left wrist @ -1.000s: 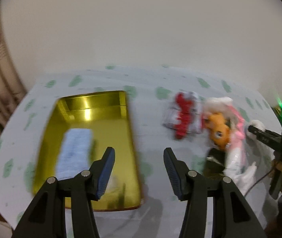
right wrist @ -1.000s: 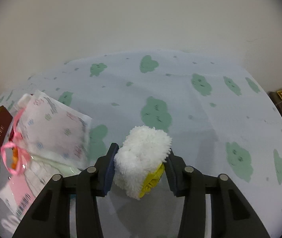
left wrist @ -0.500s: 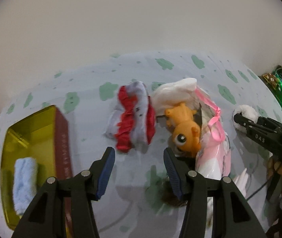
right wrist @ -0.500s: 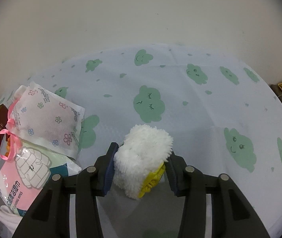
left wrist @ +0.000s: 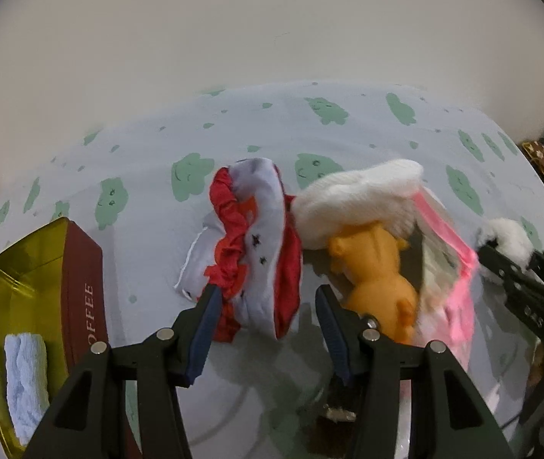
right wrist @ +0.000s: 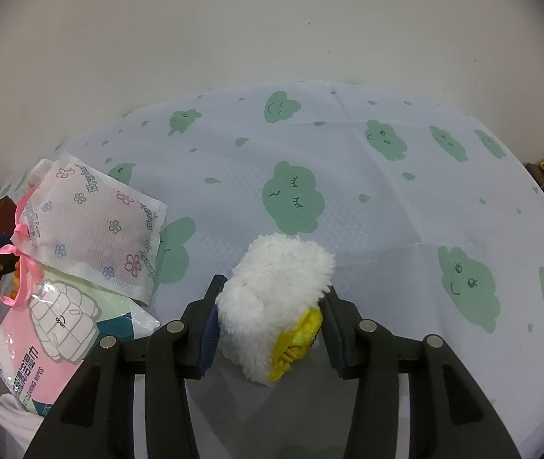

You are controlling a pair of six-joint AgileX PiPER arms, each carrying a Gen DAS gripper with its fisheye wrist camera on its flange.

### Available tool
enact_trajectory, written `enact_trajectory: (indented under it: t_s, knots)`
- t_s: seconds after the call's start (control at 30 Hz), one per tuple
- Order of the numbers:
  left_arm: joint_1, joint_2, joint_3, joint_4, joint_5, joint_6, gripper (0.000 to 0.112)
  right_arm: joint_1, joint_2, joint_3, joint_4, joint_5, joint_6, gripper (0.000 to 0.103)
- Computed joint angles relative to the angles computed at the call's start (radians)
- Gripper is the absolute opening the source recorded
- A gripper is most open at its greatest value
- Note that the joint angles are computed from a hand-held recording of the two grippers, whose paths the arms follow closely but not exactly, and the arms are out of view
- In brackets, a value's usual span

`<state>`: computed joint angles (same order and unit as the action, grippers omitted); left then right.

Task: Organize soft objects
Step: 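Grasp the red-white sock with the left gripper while the right holds the puff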

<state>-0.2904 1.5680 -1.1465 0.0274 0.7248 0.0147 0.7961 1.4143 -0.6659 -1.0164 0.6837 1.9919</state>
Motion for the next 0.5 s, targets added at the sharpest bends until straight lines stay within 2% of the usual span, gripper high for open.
enact_trajectory:
  t_s: [0.33, 0.43, 0.47, 0.5]
  knots:
    - [0.038, 0.11, -0.101, 0.005, 0.019, -0.032, 0.052, -0.003, 0.006, -0.007, 0.006, -0.004, -0.015, 0.047]
    - [0.057, 0.109, -0.089, -0.034, -0.014, -0.009, 0.052, -0.005, 0.001, -0.001, 0.003, -0.01, -0.013, 0.047]
    - [0.062, 0.114, -0.09, -0.05, -0.014, 0.001, 0.049, -0.007, 0.0, 0.0, 0.002, -0.011, -0.014, 0.047]
    - [0.077, 0.118, -0.09, -0.096, -0.012, 0.04, 0.037, -0.007, -0.001, 0.001, 0.002, -0.011, -0.013, 0.047]
